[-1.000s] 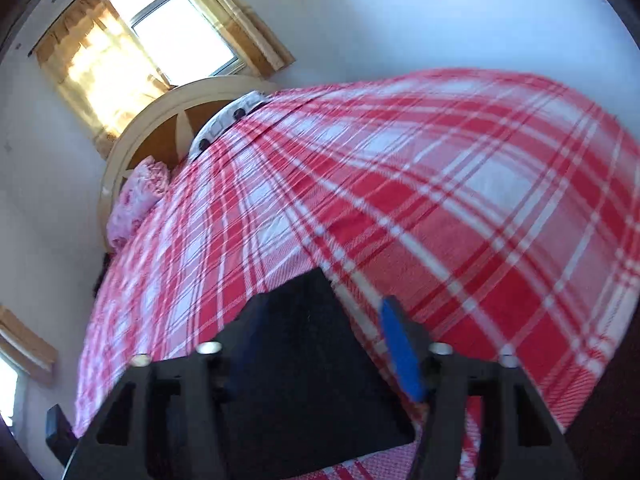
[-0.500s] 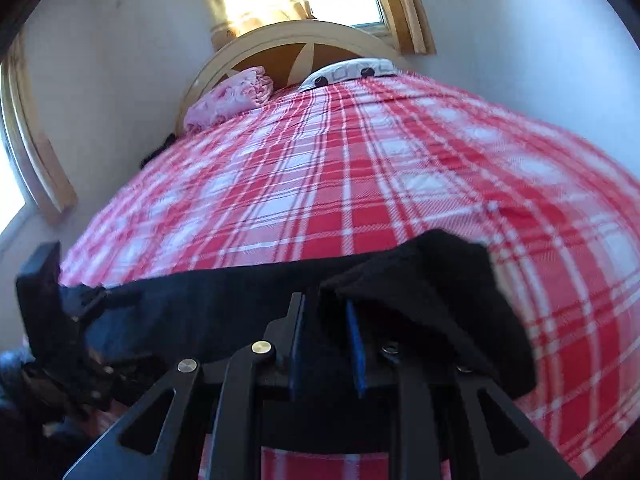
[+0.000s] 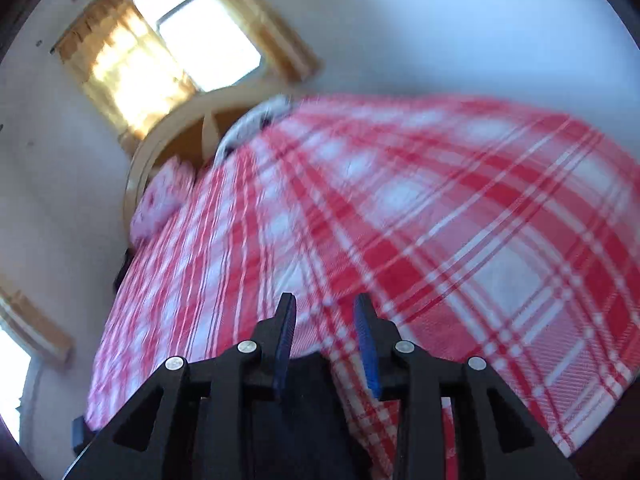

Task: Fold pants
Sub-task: 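Smooth the folded pants with the left gripper while the right gripper withdraws, then grasp the black pants edge with the right gripper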

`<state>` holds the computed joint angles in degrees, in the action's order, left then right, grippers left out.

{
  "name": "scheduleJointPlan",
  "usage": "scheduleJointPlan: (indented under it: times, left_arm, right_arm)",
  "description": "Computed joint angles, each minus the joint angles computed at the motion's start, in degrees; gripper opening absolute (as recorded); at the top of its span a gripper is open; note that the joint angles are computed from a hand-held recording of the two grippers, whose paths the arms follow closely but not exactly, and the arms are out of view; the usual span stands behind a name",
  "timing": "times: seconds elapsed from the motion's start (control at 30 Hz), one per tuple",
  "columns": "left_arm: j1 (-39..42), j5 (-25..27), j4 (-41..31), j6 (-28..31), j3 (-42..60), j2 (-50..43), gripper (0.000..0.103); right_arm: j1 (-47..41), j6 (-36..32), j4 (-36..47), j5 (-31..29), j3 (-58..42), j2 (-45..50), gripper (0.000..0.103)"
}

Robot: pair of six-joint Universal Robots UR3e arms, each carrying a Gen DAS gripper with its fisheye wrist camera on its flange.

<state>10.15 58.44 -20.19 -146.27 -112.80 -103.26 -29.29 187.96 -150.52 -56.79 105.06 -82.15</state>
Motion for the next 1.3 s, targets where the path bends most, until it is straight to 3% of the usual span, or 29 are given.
scheduleJointPlan:
  times: [0.23,0.33,0.37,0.4,0.43,0.47,0.5,0.63,0.73,0.8,1.07,1.17,1.27,1.3]
  left_arm:
    - [0.1,-0.2,0.4,-0.2,-0.1,-0.1,0.103]
    - [0.0,-0.2,0.8,-0.3,-0.3,-0.1,0.103]
    - [0.0,-0.3,0.8,-0.4,-0.2,-0.2,0.103]
    - [0.0,-0.3,0.7,-0.4,-0.2,-0.2,0.103]
    - [0.0,-0.3,0.7,-0.4,-0.2,-0.2,0.103]
    - [0.0,-0.4,0.7,-0.4,-0.2,-0.2,0.103]
    - [0.1,-0.5,0.7,-0.4,-0.1,-0.3,0.103]
    - [0.0,-0.3,1.1,-0.5,-0.2,-0.3,0.103]
    - [0.0,-0.4,1.3,-0.5,-0.3,-0.3,0.103]
    - [0.0,-0.3,1.4,-0.5,-0.4,-0.3,0.103]
    - [0.0,-0.4,1.3,-0.5,-0.4,-0.2,0.103]
    - [0.0,-0.3,1.5,-0.6,-0.5,-0.3,0.103]
    - [-0.2,-0.1,1.7,-0.8,-0.4,-0.3,0.103]
    - [-0.3,0.1,1.7,-0.8,-0.4,-0.4,0.103]
  right_arm:
    - [7.0,-11.1,28.6,-0.5,-27.4,16.1,0.032]
    - [10.5,-14.2,43.8,-4.9,-41.2,23.5,0.032]
    - [11.0,-14.6,45.0,-5.7,-42.9,24.5,0.032]
    - [11.4,-14.9,46.0,-6.3,-43.9,24.8,0.030]
    - [12.0,-15.1,46.4,-7.3,-44.1,24.4,0.013]
    - [12.3,-15.3,45.9,-7.8,-43.4,23.9,0.003]
    - [12.9,-15.5,44.9,-8.1,-41.9,22.8,0.001]
    - [14.9,-14.8,35.4,-12.0,-32.2,15.9,0.001]
    - [15.9,-10.5,24.5,-21.3,-26.5,11.6,0.001]
    - [14.9,-9.2,23.8,-20.0,-25.9,11.1,0.001]
    - [15.1,-7.8,20.6,-26.5,-22.6,11.6,0.004]
    - [10.8,-4.0,14.7,-22.0,-11.3,3.7,0.007]
    - [8.3,-7.9,11.0,-14.7,-1.8,-3.1,0.010]
    - [8.8,-9.0,11.4,-14.4,-1.3,-3.3,0.019]
